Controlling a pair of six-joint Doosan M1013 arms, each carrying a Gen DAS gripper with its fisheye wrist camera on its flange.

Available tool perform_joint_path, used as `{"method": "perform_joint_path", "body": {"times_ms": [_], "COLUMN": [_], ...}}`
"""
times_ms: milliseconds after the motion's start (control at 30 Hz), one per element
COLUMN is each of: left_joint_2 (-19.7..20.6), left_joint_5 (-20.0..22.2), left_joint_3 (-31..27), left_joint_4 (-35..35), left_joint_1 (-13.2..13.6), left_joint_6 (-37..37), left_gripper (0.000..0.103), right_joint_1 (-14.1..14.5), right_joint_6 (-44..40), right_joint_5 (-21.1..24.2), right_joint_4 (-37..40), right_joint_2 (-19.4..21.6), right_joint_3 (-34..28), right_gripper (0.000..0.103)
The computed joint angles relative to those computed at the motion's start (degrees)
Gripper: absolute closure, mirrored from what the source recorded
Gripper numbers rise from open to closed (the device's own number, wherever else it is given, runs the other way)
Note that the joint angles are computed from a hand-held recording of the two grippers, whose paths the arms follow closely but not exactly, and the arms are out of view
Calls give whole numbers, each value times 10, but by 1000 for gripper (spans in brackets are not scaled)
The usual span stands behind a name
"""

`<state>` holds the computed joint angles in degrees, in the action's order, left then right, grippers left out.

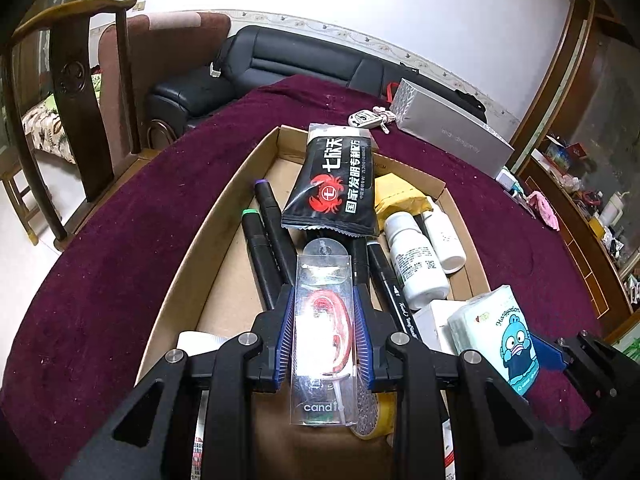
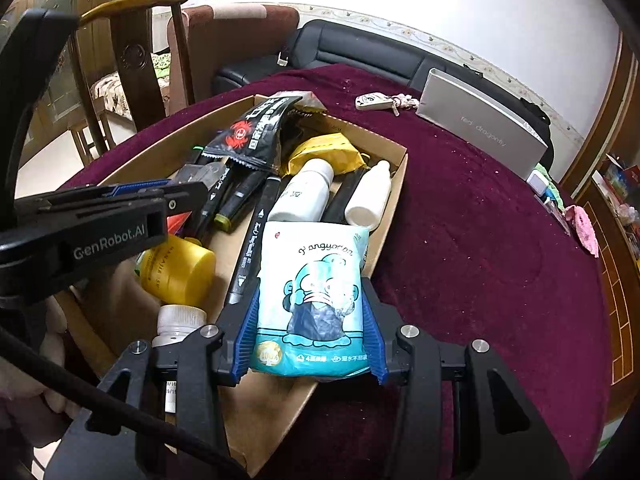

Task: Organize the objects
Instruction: 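Lower both held items into the tray and open both tools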

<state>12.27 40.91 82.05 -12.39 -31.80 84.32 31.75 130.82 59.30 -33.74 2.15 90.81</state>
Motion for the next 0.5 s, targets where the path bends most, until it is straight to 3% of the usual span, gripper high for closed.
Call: {"method": "perform_joint_path", "body": {"times_ms": [500], "left_joint_2": [2], "left_joint_5": [-1], "left_joint_3": [-2], "left_joint_4": [-12], "left_joint_1": [1], "left_joint_6": [6], "left_gripper": [75], "right_joint_1": [6], "right_joint_6": [-4], "right_joint_5": [1], "right_joint_4": [-13], "right_joint_2": [6], "right_joint_3": [0], "right_gripper": [55]}}
